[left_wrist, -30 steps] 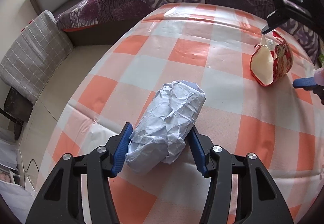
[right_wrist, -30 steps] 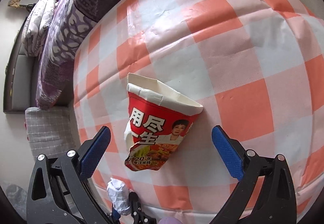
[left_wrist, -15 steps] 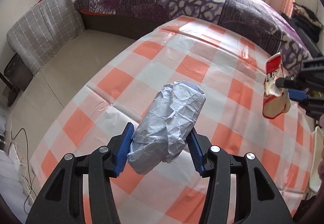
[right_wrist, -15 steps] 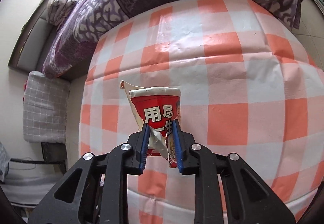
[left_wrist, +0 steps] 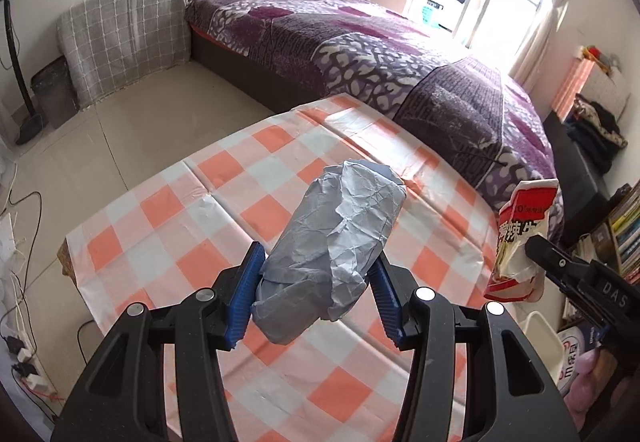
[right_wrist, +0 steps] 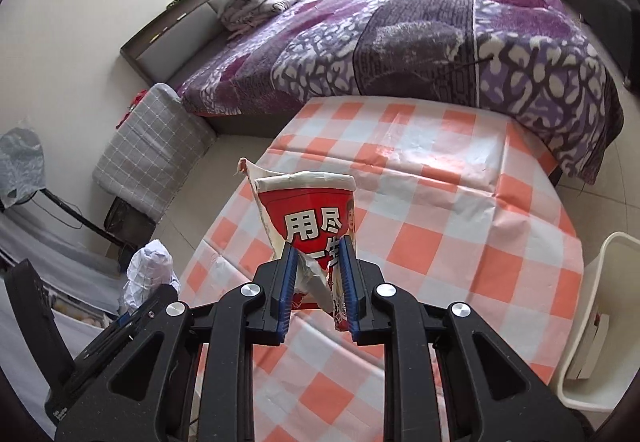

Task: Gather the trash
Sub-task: 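Carry the paper ball and noodle cup over the bin and open both grippers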

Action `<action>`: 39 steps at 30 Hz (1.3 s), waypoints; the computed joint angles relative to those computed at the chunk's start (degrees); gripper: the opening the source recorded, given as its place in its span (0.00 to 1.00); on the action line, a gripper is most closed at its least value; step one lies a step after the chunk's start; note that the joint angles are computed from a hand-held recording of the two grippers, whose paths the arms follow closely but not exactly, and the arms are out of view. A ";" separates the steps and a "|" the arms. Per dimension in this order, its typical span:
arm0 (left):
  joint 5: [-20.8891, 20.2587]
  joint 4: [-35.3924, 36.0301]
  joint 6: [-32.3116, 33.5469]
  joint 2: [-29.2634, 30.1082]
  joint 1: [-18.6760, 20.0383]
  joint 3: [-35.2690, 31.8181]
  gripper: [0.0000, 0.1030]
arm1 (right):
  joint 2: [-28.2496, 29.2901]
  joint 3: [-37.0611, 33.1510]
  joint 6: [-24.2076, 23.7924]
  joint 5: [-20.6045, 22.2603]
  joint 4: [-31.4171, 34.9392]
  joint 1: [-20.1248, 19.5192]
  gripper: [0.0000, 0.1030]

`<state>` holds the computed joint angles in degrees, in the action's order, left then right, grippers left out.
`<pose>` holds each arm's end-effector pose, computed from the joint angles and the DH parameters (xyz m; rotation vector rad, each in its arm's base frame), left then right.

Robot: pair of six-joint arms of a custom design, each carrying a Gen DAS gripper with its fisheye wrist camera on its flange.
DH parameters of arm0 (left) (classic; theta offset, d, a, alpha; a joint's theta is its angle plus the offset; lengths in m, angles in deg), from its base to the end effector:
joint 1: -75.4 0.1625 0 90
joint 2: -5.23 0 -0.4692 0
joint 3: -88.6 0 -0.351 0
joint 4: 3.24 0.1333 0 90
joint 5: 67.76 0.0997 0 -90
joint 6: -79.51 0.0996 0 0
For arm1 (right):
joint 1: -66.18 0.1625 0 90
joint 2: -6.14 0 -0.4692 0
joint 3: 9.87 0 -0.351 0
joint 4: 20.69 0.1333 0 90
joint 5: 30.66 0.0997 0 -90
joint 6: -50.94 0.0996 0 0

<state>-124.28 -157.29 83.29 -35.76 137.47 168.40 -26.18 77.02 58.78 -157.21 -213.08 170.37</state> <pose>-0.1865 -0.7537 0.2176 0.5355 2.5190 -0.7242 0.2498 -0.6859 0.1475 -0.2194 -2.4323 1.2040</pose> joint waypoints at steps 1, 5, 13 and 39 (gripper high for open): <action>0.01 -0.72 -1.29 -0.52 -0.43 1.29 0.50 | -0.34 0.90 -0.82 -0.56 -1.03 0.33 0.20; -0.72 -3.76 -5.11 -2.13 -1.78 5.86 0.50 | -2.20 6.96 -4.35 -2.89 -7.09 1.13 0.20; -1.78 -7.79 -6.69 -1.40 -3.36 11.95 0.50 | -5.67 17.61 -5.62 -5.65 -15.35 -0.04 0.20; -12.99 -9.77 -0.46 5.07 -8.41 16.30 0.50 | -23.17 42.87 18.27 -9.89 -24.73 -11.33 0.28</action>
